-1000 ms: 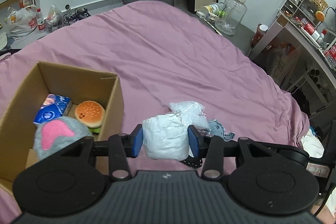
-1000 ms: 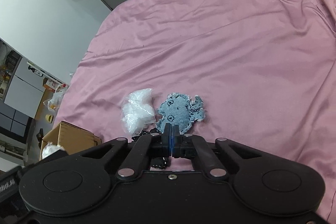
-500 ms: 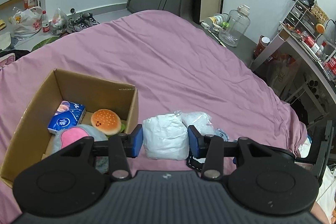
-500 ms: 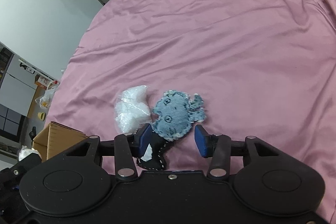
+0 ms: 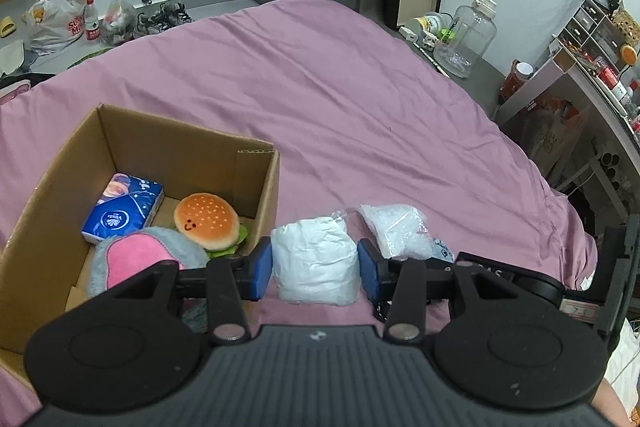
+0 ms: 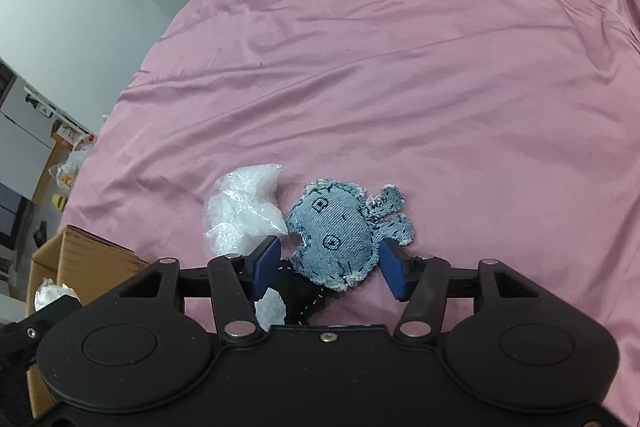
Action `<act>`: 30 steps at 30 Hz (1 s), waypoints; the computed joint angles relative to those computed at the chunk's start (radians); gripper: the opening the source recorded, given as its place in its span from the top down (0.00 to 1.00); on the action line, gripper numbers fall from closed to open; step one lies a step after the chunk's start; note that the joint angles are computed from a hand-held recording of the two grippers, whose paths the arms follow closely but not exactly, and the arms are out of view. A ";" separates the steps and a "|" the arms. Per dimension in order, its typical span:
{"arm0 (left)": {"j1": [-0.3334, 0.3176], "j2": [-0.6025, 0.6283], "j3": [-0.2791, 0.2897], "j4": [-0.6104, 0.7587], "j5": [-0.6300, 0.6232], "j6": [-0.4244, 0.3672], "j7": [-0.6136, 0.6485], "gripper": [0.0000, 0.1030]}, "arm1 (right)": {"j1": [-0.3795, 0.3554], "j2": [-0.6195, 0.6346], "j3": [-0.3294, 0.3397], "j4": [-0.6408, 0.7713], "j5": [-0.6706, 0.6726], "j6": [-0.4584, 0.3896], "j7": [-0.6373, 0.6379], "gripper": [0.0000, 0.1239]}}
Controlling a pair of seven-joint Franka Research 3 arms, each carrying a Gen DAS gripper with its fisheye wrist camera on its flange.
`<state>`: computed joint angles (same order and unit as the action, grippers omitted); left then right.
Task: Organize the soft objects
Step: 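Close the left gripper on the white cloth bundle while the right grasps the denim plush, then lift both items and carry them over the cardboard box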
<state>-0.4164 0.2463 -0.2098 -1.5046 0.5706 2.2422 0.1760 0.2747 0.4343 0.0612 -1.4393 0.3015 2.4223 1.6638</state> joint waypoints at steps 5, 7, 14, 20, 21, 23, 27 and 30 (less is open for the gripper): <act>0.005 0.012 0.000 0.009 -0.016 0.003 0.012 0.57 | 0.009 -0.006 -0.009 -0.009 -0.031 0.012 0.001 0.75; 0.002 0.017 0.001 0.016 -0.017 -0.004 0.015 0.57 | 0.002 -0.021 -0.003 -0.025 -0.015 0.020 -0.005 0.82; -0.011 0.009 0.002 0.023 0.004 -0.018 0.017 0.57 | 0.004 -0.098 -0.002 -0.120 -0.015 0.078 -0.016 0.83; -0.023 -0.016 -0.002 0.023 0.039 -0.034 0.008 0.57 | 0.000 -0.173 -0.002 -0.208 -0.005 0.128 -0.035 0.83; -0.023 -0.020 -0.003 0.022 0.044 -0.034 0.005 0.57 | -0.002 -0.187 -0.004 -0.222 -0.001 0.132 -0.032 0.83; -0.023 -0.031 -0.005 0.020 0.052 -0.031 0.002 0.57 | -0.002 -0.212 -0.009 -0.249 -0.008 0.147 -0.018 0.83; -0.017 -0.060 -0.009 -0.003 0.076 -0.016 -0.004 0.57 | -0.009 -0.260 -0.004 -0.292 0.013 0.181 -0.021 0.83; -0.008 -0.084 -0.015 -0.026 0.079 -0.008 0.004 0.57 | -0.011 -0.296 -0.001 -0.328 0.026 0.215 -0.034 0.83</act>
